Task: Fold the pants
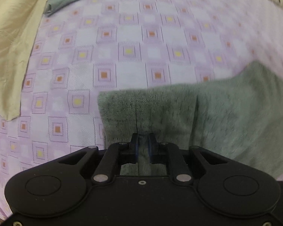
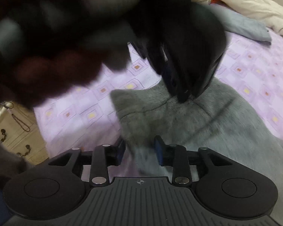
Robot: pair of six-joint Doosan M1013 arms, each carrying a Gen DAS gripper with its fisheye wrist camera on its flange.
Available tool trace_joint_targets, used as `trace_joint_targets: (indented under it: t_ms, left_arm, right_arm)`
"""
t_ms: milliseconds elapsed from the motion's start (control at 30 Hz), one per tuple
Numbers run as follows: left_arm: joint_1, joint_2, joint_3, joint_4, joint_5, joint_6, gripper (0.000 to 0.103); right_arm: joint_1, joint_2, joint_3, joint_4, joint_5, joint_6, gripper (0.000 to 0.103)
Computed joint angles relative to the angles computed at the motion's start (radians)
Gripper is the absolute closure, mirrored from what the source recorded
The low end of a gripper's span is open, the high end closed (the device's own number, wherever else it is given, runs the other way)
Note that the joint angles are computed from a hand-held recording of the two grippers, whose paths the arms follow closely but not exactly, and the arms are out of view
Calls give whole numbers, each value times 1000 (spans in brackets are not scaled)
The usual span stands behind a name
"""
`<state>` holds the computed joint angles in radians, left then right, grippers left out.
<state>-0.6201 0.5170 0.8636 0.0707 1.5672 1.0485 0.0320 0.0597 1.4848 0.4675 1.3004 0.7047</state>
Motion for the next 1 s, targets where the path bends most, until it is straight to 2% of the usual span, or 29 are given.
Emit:
trace_joint_targets:
  t_ms: [67,133,233,300,400,467,500,567,600,700,767,900,1000]
  left_arm:
    - [-6,-1,18,16,8,-2,81]
    - [-12,-14,44,36,-17,-20,80]
    - [-23,-17,50,66,-18,-43,80]
    - [-28,-17,52,82,-18,-63,80]
    - [-32,-21,60,89,-17,-91,80]
    - [-35,-36,84,82,-25,-115,79]
    - [-39,-39,91,83,-28,-120,78]
    - [-41,-45,100,83,-27,-115,77]
    - [-42,-48,104,83,-29,-113,77]
    - [-46,-53,116,88,-42,-117,77]
    - [-44,-53,119,85,-44,-126,77]
    - [-38,-44,106,82,-35,-151,77]
    - [-43,-49,116,95,-42,-174,76]
  right_arm:
    - [-44,-31,9,21,-16,23,70]
    - [-90,-56,17,19,-61,94,70]
    - [-144,-80,30,-88,-156,307,70]
    - [-169,-72,30,-177,-161,443,70]
    - [-188,-60,51,-294,-125,541,70]
    - [-194,-41,50,-357,-30,556,70]
    - [-203,-51,61,-339,-38,528,70]
    - [-203,-39,31,-340,20,500,71]
    - [-201,-37,17,-341,24,494,71]
    - [-215,-34,-28,-264,-91,479,70]
    - [-223,-2,-82,-204,-136,494,70]
    - [-226,104,-203,-115,-131,454,64]
    - [-215,199,-307,-101,-78,404,61]
